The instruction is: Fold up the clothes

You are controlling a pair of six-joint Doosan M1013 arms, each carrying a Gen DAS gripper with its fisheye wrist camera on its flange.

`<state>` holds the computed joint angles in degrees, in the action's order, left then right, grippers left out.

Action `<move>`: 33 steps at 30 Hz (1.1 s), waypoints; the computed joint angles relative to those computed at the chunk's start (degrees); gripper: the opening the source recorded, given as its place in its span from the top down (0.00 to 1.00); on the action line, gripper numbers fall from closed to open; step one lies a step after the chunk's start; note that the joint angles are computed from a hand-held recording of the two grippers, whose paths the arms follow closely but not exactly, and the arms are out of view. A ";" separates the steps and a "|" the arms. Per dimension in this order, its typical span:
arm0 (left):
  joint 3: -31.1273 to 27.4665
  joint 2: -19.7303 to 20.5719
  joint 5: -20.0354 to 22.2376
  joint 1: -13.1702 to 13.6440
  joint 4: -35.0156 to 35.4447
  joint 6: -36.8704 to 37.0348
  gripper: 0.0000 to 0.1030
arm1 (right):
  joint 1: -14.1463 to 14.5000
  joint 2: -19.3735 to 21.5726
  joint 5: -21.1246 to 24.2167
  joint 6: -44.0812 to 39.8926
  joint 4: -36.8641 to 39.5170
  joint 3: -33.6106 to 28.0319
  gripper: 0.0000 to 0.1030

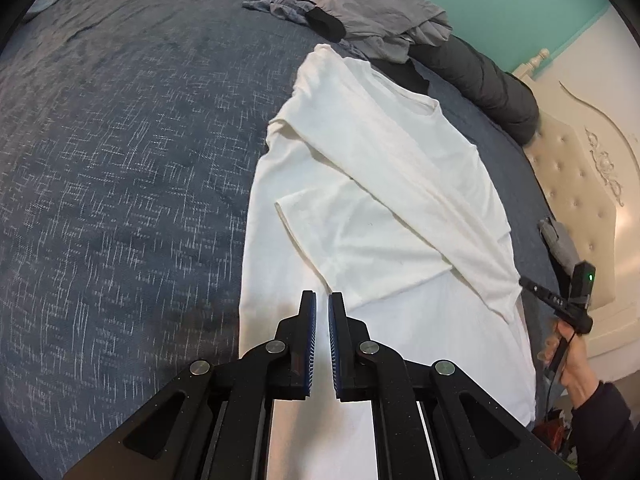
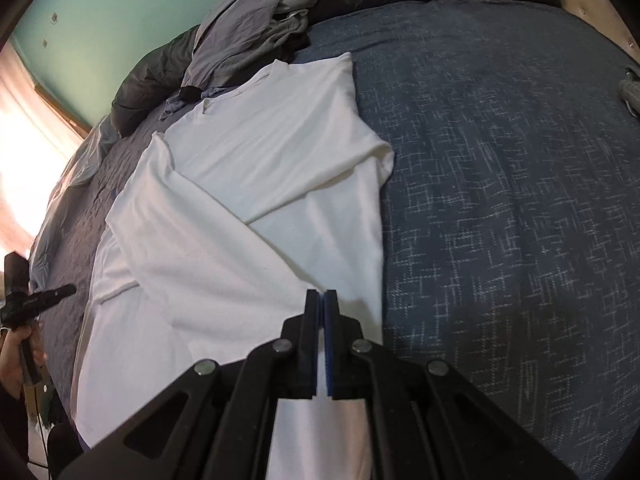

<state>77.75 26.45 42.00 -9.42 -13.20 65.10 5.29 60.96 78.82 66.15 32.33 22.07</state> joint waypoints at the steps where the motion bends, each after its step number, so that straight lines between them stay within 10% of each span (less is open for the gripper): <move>1: -0.73 0.47 0.25 -0.03 1.27 -0.38 0.94 | 0.00 0.13 0.32 -0.02 0.07 -0.23 0.98; 16: -17.17 12.18 7.26 2.62 9.92 -0.04 0.94 | -0.80 3.16 5.20 2.69 4.05 -6.09 0.98; 33: -16.43 11.95 0.57 3.30 12.01 2.29 0.98 | -1.20 5.93 8.06 5.14 4.20 -10.92 0.98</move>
